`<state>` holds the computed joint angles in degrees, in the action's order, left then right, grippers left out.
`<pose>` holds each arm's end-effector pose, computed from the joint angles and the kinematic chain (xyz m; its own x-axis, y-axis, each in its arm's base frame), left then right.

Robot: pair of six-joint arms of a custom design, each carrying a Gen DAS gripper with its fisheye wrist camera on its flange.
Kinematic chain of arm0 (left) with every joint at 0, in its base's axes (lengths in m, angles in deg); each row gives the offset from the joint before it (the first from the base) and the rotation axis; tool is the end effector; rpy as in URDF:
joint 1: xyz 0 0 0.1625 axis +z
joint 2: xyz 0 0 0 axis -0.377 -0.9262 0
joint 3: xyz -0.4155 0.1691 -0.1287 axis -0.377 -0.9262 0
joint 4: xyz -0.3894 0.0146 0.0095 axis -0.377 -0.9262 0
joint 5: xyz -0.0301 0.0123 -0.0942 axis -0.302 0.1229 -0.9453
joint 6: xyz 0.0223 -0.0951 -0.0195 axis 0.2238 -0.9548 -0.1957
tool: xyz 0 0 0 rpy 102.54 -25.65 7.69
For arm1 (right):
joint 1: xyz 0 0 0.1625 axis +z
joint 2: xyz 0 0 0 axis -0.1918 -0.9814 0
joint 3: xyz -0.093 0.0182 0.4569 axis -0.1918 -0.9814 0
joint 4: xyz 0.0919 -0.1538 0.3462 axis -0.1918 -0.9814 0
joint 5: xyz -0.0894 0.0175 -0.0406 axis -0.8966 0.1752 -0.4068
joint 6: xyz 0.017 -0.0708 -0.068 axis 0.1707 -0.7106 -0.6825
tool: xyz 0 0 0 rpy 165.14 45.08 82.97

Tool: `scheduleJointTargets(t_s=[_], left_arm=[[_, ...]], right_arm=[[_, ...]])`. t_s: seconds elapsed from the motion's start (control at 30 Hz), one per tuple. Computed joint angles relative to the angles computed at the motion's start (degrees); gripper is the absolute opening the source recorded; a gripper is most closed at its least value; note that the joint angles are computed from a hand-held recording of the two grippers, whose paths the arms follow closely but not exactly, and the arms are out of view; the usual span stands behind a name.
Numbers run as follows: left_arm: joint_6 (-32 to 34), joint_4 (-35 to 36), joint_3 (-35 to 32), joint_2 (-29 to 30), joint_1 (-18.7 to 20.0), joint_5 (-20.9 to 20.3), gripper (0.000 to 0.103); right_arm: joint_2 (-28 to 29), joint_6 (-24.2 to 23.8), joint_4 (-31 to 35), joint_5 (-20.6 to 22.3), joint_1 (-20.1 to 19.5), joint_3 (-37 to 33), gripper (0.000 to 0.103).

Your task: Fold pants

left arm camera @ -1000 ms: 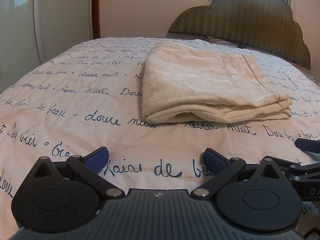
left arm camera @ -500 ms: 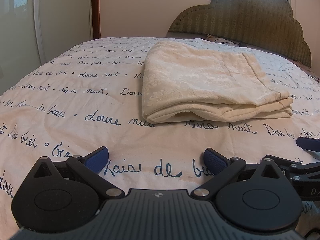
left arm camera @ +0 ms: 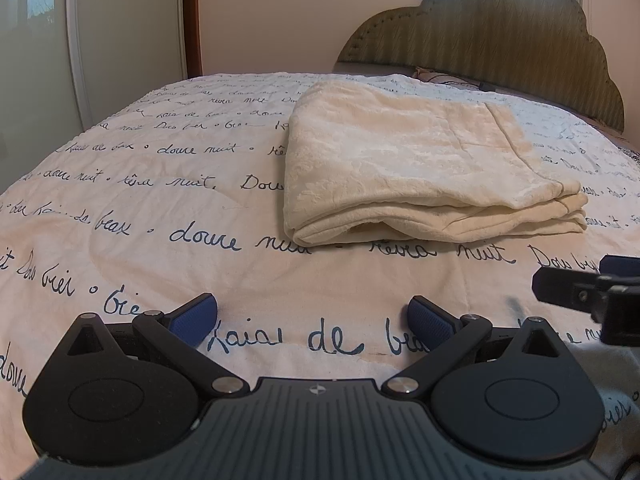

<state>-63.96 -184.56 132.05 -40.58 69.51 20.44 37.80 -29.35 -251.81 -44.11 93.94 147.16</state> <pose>-0.1890 -0.5430 0.0017 -0.6573 -0.3276 -0.6787 0.4083 0.6022 -0.6860 0.0555 -0.5966 0.1050 -0.7187 -0.4471 0.5325 -0.6837 0.5939 -0.4241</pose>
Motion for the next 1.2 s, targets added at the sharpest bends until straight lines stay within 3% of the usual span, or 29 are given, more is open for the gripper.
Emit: scheduleJointTargets(t_s=[0.07,0.33,1.2], left_arm=[[0.0,0.0,-0.03,0.02,-0.01,0.0,0.103],[-0.3,0.35,-0.01,-0.04,-0.02,-0.04,0.103],[-0.67,1.1,-0.09,-0.07,-0.1,0.18,0.103]], right_arm=[[1.34,-1.64,-1.18,-2.76,0.25,-0.68,0.103],[2.05,-4.54,-2.97,-1.35,-0.71,-0.1,0.103],[1.57,-7.28,-2.09,0.2,-1.34,0.37,0.103]])
